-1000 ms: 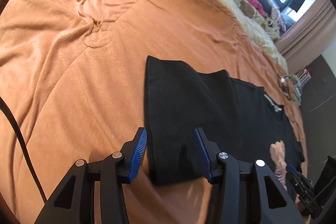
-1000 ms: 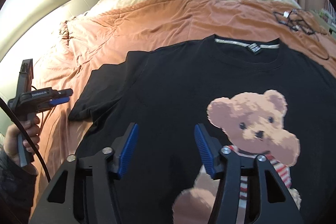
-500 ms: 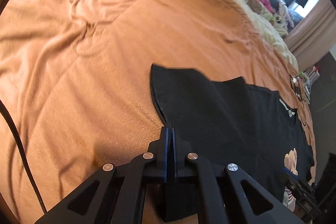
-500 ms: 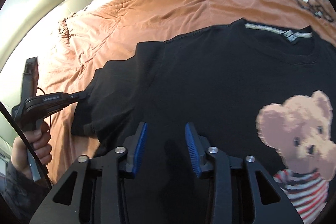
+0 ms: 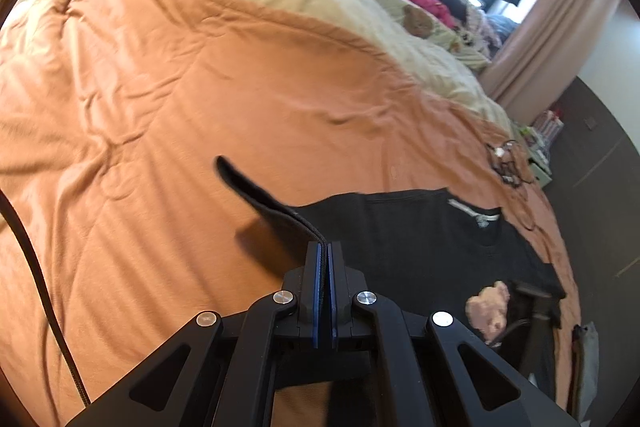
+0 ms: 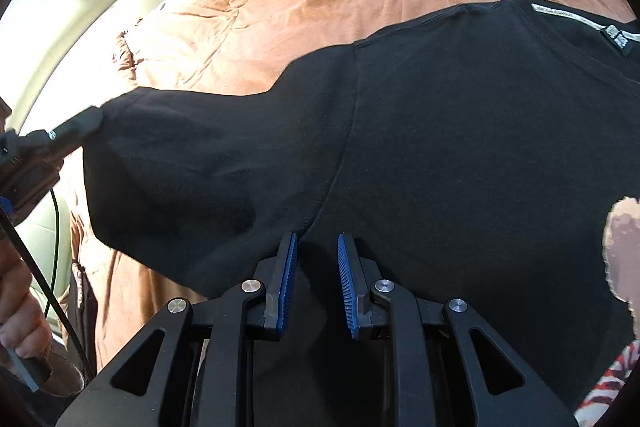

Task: Fold small clothes
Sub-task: 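Fold the gripped side over toward the shirt's center and open the left tool, then withdraw the left tool and move the right tool to the shirt's other side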

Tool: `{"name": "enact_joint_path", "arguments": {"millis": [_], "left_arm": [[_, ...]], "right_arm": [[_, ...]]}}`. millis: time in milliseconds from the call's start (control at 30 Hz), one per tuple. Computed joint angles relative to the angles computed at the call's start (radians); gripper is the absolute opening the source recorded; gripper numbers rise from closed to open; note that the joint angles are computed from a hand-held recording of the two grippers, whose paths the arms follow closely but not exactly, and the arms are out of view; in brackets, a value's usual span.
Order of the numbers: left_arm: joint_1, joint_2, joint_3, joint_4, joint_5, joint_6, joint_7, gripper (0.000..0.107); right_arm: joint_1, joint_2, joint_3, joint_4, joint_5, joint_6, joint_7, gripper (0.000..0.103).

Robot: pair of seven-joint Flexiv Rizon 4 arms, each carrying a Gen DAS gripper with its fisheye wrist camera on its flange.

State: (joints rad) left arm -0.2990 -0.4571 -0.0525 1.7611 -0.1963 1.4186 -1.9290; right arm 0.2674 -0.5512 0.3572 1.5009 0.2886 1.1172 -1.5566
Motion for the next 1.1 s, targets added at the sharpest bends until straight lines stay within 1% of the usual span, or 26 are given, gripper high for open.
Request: {"name": "enact_joint_path", "arguments": {"millis": [33,133,167,200,233,267,300,400,533,600,633,733,800,833,867,900,933,967,1000,1100], "left_arm": [[-0.003,-0.003,-0.005,-0.013,0.002,-0.006,0.006,0.003],[-0.013,-0.010,-0.023,-0.047,0.007,-0.022,0.029,0.003],[-0.020,-0.014,-0.026,-0.059,0.010,-0.027,0.033,0.003],[-0.028,-0.020,-0.029,-0.076,0.013,-0.034,0.039,0.003],[-0.031,-0.025,-0.036,-0.088,0.012,-0.039,0.049,0.003],[-0.032,-0.029,-0.045,-0.098,0.011,-0.042,0.060,0.003],[-0.031,-0.034,-0.057,-0.106,0.007,-0.044,0.075,0.003],[-0.035,-0.055,-0.097,-0.140,-0.012,-0.056,0.125,0.003],[-0.048,-0.092,-0.140,-0.181,-0.039,-0.076,0.189,0.003],[-0.059,-0.114,-0.155,-0.205,-0.053,-0.094,0.216,0.003],[-0.060,-0.129,-0.170,-0.222,-0.063,-0.120,0.237,0.003],[-0.086,-0.150,-0.150,-0.256,-0.076,-0.196,0.235,0.004],[-0.088,-0.141,-0.147,-0.236,-0.088,-0.192,0.231,0.013],[-0.098,-0.133,-0.130,-0.229,-0.082,-0.191,0.216,0.022],[-0.115,-0.120,-0.097,-0.215,-0.065,-0.186,0.184,0.029],[-0.131,-0.105,-0.062,-0.199,-0.043,-0.186,0.147,0.029],[-0.136,-0.096,-0.045,-0.189,-0.029,-0.191,0.123,0.029],[-0.135,-0.079,-0.033,-0.164,-0.021,-0.189,0.097,0.029],[-0.131,-0.066,-0.026,-0.142,-0.015,-0.185,0.075,0.029],[-0.150,-0.032,0.035,-0.094,0.048,-0.212,-0.029,0.029]], "right_arm": [[-0.002,0.009,-0.004,0.009,0.001,0.009,0.003,0.019],[-0.041,0.040,0.012,0.022,0.039,-0.013,-0.006,0.021],[-0.057,0.047,0.016,0.024,0.057,-0.023,-0.016,0.024],[-0.064,0.056,0.014,0.032,0.066,-0.024,-0.024,0.031],[-0.071,0.067,0.012,0.045,0.075,-0.017,-0.037,0.036],[-0.076,0.081,0.007,0.062,0.081,-0.006,-0.048,0.048],[-0.080,0.093,0.003,0.075,0.087,0.001,-0.056,0.058],[-0.107,0.132,-0.001,0.113,0.118,0.009,-0.083,0.059],[-0.124,0.177,-0.029,0.154,0.135,0.010,-0.091,0.059],[-0.130,0.191,-0.046,0.168,0.138,0.003,-0.085,0.059],[-0.131,0.194,-0.055,0.173,0.135,0.002,-0.084,0.059],[-0.124,0.218,-0.077,0.213,0.110,0.015,-0.077,0.059],[-0.125,0.227,-0.080,0.215,0.104,0.010,-0.075,0.073],[-0.126,0.237,-0.080,0.216,0.102,0.008,-0.078,0.074],[-0.111,0.236,-0.090,0.217,0.078,0.017,-0.071,0.075],[-0.100,0.236,-0.098,0.216,0.055,0.016,-0.061,0.075],[-0.106,0.259,-0.092,0.239,0.048,0.014,-0.063,0.075],[-0.084,0.253,-0.107,0.236,0.017,0.011,-0.049,0.075],[-0.086,0.269,-0.105,0.255,0.010,0.011,-0.056,0.075],[-0.048,0.265,-0.121,0.273,-0.075,0.009,-0.047,0.075]]}}
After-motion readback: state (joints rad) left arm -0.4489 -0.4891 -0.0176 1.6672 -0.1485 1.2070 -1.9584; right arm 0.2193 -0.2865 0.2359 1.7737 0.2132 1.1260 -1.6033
